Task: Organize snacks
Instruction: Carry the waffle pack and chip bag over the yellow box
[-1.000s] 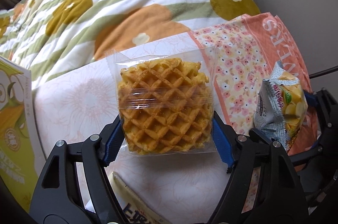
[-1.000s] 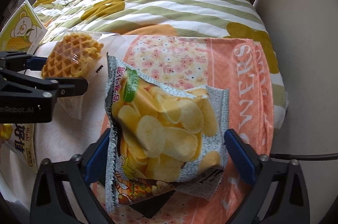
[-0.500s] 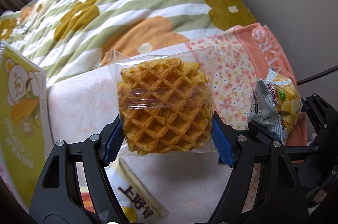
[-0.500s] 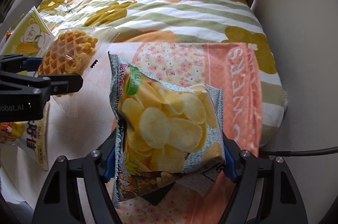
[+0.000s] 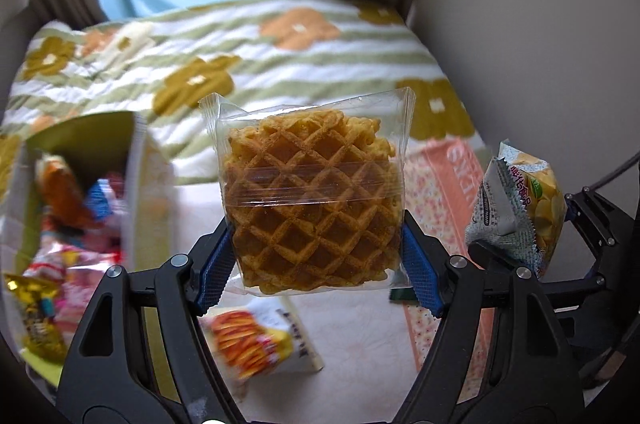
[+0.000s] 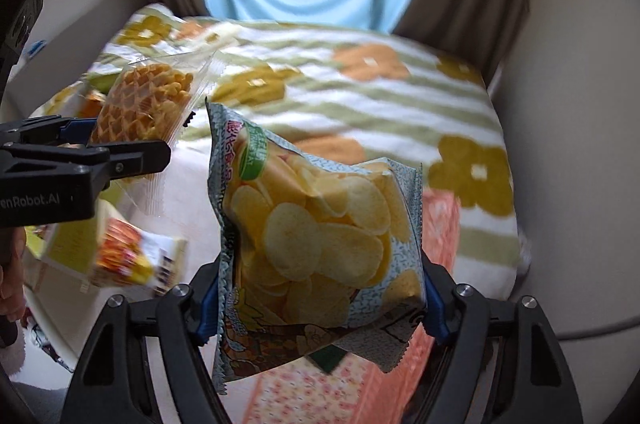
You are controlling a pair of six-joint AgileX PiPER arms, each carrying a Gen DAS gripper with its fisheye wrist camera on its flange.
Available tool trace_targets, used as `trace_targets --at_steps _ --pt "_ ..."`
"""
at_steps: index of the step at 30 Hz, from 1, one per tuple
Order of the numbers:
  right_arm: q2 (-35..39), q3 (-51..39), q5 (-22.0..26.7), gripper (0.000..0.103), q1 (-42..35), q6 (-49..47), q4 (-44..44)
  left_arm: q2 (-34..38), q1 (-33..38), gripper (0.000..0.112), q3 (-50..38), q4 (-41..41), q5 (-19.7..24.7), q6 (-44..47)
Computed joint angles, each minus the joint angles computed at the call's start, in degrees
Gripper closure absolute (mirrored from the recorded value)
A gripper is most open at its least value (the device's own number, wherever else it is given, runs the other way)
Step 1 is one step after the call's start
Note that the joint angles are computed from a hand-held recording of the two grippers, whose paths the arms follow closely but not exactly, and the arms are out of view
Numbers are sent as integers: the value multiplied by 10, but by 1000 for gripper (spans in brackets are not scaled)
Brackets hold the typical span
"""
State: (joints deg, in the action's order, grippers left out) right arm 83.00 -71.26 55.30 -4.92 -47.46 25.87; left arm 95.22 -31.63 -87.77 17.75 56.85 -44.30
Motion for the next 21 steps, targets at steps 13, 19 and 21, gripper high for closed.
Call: trace_targets --at_steps 13,19,21 --pt "-13 -92 -8 30 238 175 -56 -227 190 40 138 -26 17 119" --pt "31 -146 -29 30 386 359 -166 -252 410 40 172 -185 11 364" --pt "57 -172 -29 30 426 411 -202 -238 496 40 175 -248 15 463"
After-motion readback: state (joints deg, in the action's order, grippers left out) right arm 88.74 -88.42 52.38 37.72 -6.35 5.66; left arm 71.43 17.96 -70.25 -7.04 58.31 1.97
